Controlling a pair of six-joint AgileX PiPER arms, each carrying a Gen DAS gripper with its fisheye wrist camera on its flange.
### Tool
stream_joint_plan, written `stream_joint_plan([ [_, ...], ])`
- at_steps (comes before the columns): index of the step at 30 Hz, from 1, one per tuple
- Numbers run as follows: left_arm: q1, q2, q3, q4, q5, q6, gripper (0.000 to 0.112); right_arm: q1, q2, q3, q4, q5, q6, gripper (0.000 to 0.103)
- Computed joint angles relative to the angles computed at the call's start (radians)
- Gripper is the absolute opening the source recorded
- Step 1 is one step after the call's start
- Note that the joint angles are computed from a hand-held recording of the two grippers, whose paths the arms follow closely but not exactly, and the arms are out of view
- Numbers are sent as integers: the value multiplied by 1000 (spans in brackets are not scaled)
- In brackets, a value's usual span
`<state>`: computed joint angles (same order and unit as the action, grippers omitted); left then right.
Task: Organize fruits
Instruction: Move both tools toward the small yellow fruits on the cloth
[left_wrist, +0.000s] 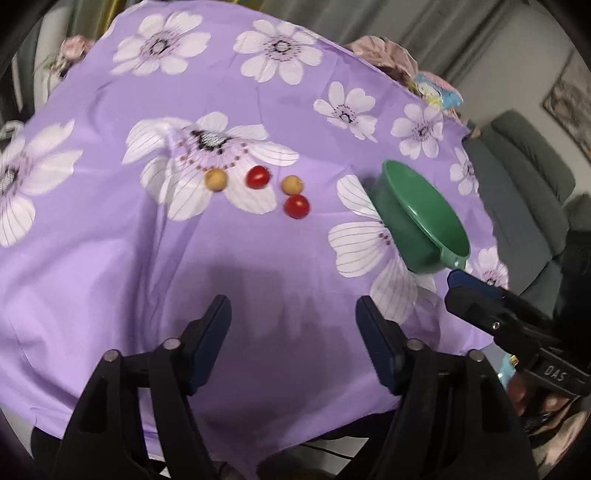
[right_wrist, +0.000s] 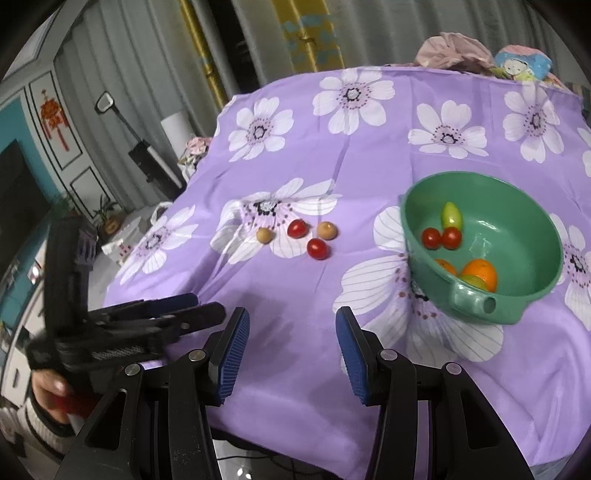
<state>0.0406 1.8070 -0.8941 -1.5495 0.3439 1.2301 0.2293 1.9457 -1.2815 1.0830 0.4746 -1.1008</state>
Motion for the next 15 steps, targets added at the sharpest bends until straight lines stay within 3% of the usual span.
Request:
stream_joint_plan([
  [2, 48, 8, 27, -96, 53, 80, 76, 12, 19, -19, -29, -1, 33, 49],
  [6, 182, 65, 38, -117, 261, 61, 77, 42, 70, -84, -155, -1, 168, 49],
  [15, 105, 9, 8, -74, 88, 149, 75, 82, 143, -217, -365, 18, 378, 49],
])
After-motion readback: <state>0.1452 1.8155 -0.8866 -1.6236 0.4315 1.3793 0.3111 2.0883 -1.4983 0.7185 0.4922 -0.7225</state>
